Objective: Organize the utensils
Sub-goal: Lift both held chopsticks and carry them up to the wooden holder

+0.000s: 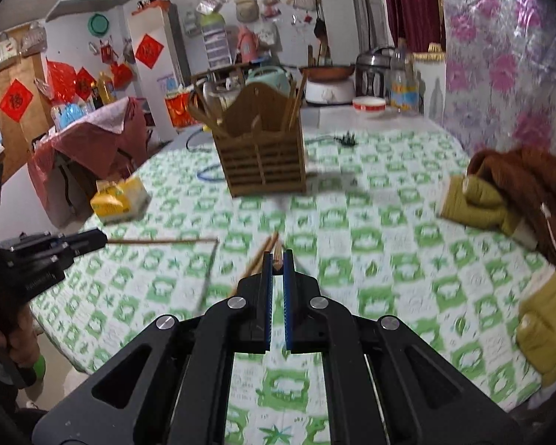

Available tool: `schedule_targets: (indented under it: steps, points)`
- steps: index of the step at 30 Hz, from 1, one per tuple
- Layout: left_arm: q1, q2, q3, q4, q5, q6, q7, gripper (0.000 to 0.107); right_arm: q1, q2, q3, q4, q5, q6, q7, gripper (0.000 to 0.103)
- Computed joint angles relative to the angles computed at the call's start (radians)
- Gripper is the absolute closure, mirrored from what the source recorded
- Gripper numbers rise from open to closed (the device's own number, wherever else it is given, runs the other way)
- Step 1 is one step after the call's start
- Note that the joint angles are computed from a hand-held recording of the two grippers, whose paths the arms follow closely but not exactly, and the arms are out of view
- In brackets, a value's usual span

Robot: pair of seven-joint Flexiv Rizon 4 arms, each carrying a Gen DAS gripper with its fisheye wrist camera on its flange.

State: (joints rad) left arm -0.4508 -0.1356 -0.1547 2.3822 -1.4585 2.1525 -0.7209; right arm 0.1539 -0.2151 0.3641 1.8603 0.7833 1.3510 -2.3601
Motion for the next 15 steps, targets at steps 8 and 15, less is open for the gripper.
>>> schedule_targets:
  steps: [8,15]
  points:
    - [0.022,0.0,0.012,-0.025,0.025,-0.02,0.012,0.101,0.0,-0.012,0.008,-0.071,0.007,0.014,-0.013,0.097]
    - [0.048,-0.002,0.032,-0.035,0.073,-0.057,-0.011,0.101,-0.004,-0.031,0.016,-0.092,-0.007,0.022,-0.003,0.097]
